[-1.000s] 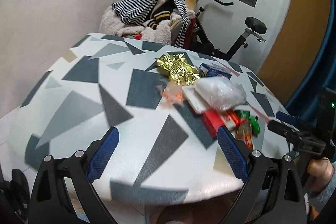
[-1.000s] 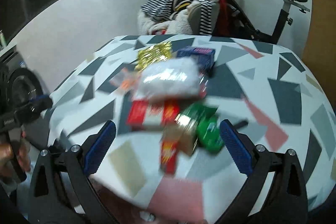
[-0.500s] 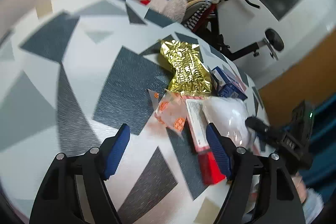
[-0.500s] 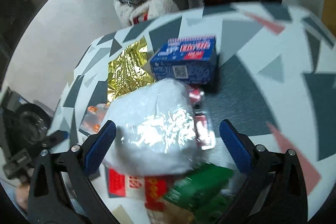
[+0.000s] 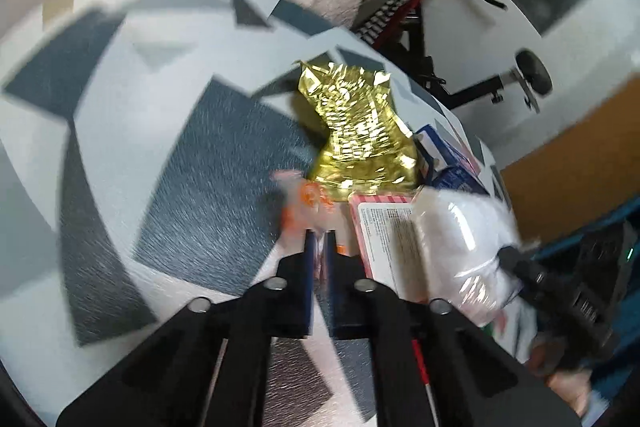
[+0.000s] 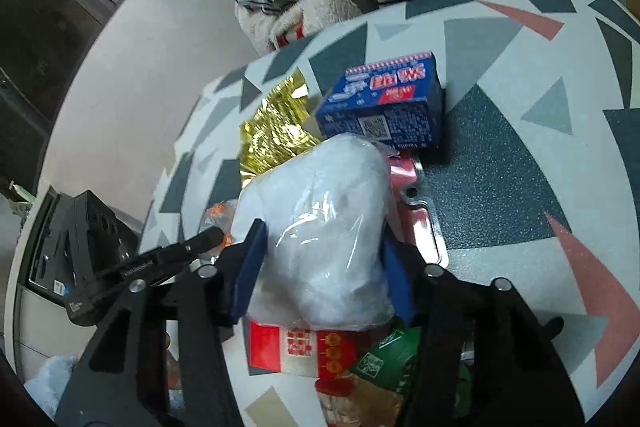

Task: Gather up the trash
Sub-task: 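Carry both bags to the brown bin while the right gripper opens, dropping the white bag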

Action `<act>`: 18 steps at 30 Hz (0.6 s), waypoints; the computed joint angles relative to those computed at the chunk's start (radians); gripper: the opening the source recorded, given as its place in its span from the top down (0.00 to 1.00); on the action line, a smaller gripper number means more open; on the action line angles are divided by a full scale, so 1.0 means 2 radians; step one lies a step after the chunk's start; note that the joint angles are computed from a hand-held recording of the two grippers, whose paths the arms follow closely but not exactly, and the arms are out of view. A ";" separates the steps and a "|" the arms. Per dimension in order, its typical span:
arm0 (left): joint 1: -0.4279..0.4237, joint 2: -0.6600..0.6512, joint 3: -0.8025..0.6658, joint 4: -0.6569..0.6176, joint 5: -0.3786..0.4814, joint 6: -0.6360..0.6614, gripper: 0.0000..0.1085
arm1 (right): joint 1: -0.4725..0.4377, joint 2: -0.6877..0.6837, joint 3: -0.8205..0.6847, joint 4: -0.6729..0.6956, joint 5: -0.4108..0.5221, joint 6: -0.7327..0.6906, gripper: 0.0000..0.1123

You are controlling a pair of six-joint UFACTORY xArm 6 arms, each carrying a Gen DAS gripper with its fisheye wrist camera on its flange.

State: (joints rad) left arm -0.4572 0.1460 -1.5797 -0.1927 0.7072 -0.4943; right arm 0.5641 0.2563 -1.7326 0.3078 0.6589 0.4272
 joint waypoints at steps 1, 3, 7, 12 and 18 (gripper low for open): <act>-0.001 -0.008 0.004 0.007 -0.002 0.004 0.97 | 0.000 -0.005 0.005 -0.003 -0.007 0.002 0.54; -0.003 -0.020 0.009 0.017 -0.005 0.008 0.97 | 0.003 -0.016 0.015 -0.017 -0.021 0.013 0.54; -0.015 -0.058 0.025 0.074 -0.006 0.005 0.97 | 0.013 -0.036 0.016 -0.087 -0.019 0.051 0.54; -0.039 -0.115 0.056 0.138 -0.008 0.007 0.97 | 0.033 -0.073 0.029 -0.173 -0.011 0.072 0.54; -0.084 -0.195 0.115 0.195 -0.003 -0.011 0.97 | 0.072 -0.146 0.090 -0.271 0.000 0.100 0.54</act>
